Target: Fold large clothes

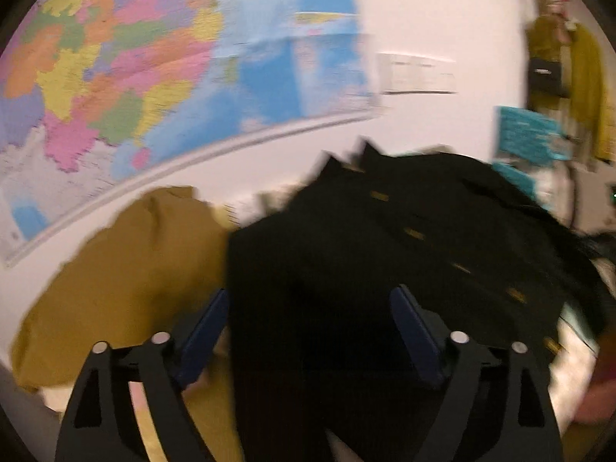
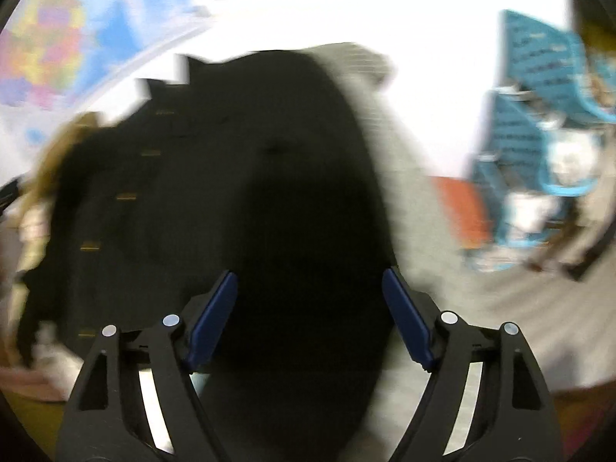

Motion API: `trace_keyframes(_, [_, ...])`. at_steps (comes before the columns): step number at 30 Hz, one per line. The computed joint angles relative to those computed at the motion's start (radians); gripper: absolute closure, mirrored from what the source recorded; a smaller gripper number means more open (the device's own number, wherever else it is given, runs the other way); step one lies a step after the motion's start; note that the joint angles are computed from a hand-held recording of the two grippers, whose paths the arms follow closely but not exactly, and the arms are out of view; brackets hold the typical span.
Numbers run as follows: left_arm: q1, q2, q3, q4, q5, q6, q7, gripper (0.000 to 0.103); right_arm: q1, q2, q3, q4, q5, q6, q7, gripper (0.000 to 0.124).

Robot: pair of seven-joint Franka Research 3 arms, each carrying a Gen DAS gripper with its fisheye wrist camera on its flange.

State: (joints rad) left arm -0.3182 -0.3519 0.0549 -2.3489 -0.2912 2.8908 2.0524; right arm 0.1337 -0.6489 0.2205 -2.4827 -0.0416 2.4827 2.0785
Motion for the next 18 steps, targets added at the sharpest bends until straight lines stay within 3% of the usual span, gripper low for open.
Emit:
trace_keyframes(1, [-0.066, -0.035, 0.055, -0.023, -0.07, -0.048, 0.07, 0.015, -0.004, -0.014, -0.01, -0.013, 0.005, -0.009, 0.004, 0.049])
trace_keyframes(3, [-0.125, -0.087, 0.107, -0.062, -0.169, -0.109, 0.148, 0.014, 0.034, -0.049, -0.048, -0.054, 0.06, 0.041, -0.019, 0.041])
trace_keyframes(5, [-0.104, -0.11, 0.099, -0.087, -0.203, -0.182, 0.146, 0.014, 0.068, -0.055, -0.067, -0.065, 0.104, 0.063, -0.062, 0.033])
trace_keyframes(7, [-0.089, -0.121, 0.091, -0.106, -0.235, -0.223, 0.16, 0.014, 0.048, -0.05, -0.036, -0.052, 0.075, 0.012, -0.09, 0.044])
trace_keyframes(9, [-0.067, -0.127, 0.064, -0.129, -0.245, -0.232, 0.159, 0.014, 0.041, -0.048, -0.043, -0.054, 0.071, -0.028, -0.112, 0.107])
trace_keyframes(10, [-0.06, -0.124, 0.054, -0.132, -0.248, -0.239, 0.157, 0.014, 0.042, -0.052, -0.053, -0.064, 0.086, -0.02, -0.115, 0.118])
trace_keyframes(15, [-0.065, -0.12, 0.038, -0.151, -0.292, -0.282, 0.188, 0.013, -0.06, -0.131, -0.018, -0.097, 0.04, -0.014, -0.034, 0.117])
trace_keyframes(16, [-0.061, -0.125, 0.027, -0.162, -0.293, -0.28, 0.195, 0.012, -0.113, -0.142, 0.018, -0.094, -0.002, -0.037, 0.011, 0.117])
trace_keyframes(17, [-0.05, -0.125, 0.008, -0.17, -0.279, -0.273, 0.188, 0.01, -0.153, -0.142, 0.045, -0.087, -0.045, -0.066, 0.05, 0.115])
trace_keyframes(18, [-0.043, -0.123, -0.006, -0.175, -0.265, -0.266, 0.181, 0.01, -0.157, -0.133, 0.042, -0.082, -0.054, -0.08, 0.055, 0.105])
